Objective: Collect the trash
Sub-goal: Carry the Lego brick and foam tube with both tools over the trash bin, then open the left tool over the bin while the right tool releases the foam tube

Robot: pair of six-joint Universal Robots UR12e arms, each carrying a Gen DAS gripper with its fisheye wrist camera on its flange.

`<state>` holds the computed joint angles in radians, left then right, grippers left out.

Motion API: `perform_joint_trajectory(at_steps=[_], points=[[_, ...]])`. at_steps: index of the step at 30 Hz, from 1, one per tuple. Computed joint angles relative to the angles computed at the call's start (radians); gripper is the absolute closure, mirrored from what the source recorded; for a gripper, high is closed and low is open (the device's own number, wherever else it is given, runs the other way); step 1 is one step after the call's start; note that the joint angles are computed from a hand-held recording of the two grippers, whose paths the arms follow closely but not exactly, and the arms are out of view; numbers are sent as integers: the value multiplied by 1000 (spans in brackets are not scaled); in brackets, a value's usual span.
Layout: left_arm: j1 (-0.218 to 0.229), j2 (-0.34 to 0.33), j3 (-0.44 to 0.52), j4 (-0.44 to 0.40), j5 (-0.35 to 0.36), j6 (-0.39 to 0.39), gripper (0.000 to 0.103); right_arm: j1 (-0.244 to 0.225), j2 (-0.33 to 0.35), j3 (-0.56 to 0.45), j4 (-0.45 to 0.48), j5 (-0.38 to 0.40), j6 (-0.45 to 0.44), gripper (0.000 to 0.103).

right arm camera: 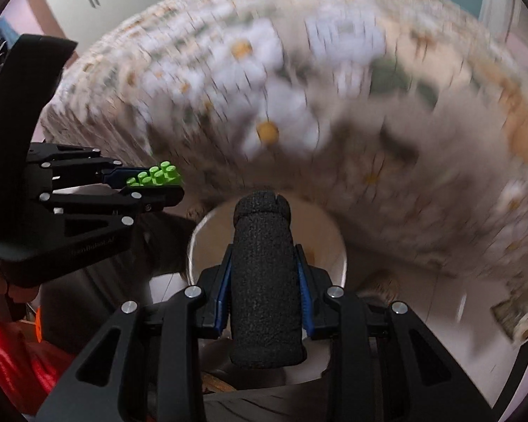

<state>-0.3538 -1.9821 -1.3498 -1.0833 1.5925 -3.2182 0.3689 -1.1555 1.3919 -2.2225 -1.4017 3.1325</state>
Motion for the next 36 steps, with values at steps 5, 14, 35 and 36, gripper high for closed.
perform_joint_trajectory(at_steps=[5, 14, 35, 36], points=[[0, -47, 10, -60, -27, 9, 80, 1, 44, -16, 82, 1, 31, 69], [1, -140, 49, -177, -33, 8, 80, 8, 133, -64, 215, -8, 77, 69], [12, -223, 95, -312, -43, -87, 55, -1, 237, -148, 350, -2, 118, 61], [11, -224, 94, -308, -42, -88, 55, 1, 238, -148, 347, -3, 121, 60]])
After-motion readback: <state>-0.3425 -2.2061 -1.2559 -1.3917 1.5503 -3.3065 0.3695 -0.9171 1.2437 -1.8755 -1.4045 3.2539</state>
